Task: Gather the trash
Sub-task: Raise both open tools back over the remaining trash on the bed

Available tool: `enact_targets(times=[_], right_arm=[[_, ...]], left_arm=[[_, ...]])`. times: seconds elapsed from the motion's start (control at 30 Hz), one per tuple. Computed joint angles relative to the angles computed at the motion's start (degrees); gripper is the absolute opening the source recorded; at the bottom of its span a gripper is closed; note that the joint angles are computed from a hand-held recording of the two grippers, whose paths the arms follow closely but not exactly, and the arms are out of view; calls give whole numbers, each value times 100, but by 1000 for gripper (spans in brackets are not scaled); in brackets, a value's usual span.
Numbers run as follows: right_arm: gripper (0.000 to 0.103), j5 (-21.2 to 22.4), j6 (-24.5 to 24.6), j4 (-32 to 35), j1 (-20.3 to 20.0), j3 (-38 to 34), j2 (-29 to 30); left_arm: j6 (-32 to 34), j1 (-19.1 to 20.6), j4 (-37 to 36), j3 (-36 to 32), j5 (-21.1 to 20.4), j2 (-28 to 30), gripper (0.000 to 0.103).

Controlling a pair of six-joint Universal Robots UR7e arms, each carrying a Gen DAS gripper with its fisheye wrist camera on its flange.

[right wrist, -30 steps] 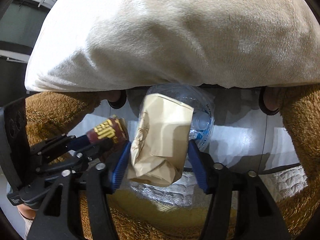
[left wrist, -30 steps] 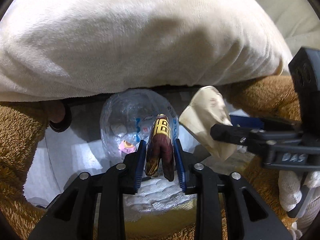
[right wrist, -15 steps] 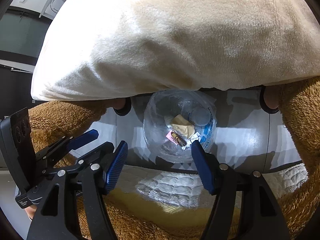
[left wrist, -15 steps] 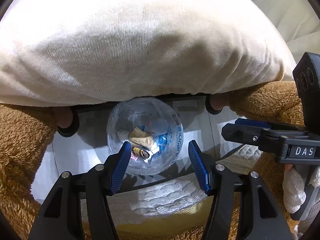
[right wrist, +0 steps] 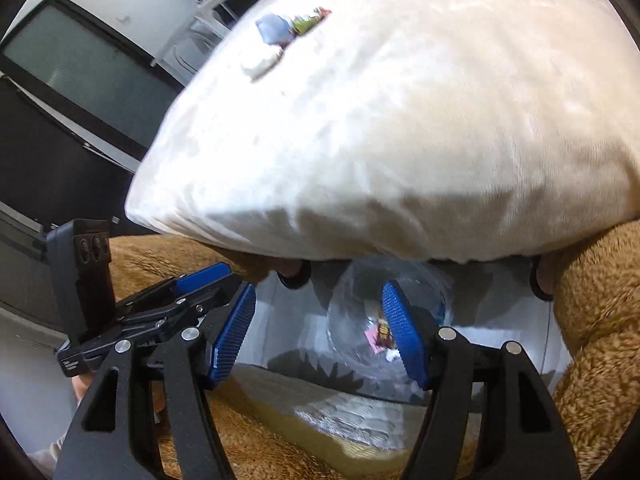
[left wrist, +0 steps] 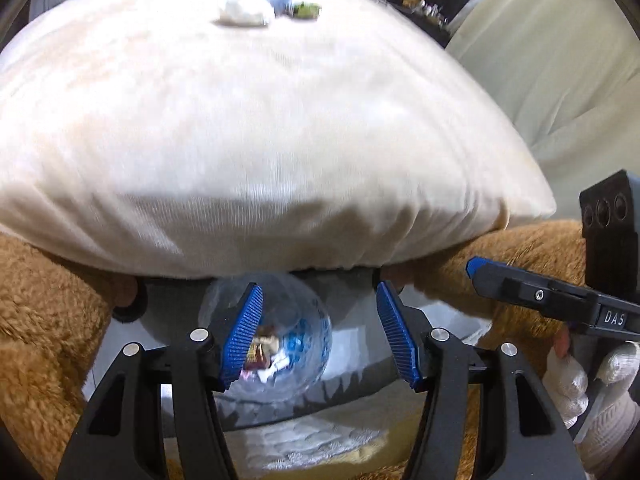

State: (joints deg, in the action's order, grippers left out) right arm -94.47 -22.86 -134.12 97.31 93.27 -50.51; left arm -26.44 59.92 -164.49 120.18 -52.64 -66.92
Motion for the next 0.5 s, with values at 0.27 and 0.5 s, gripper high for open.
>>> enact_targets(times=[0.27,0.5], right_arm=[[66,76,-579,-459,240,-379,136],[71,5,-1158,-823,426,-1102,602]], left_arm=[[872,-121,-540,-229,446,-133,66],[1527,0,-458,-853,645,-83,75]])
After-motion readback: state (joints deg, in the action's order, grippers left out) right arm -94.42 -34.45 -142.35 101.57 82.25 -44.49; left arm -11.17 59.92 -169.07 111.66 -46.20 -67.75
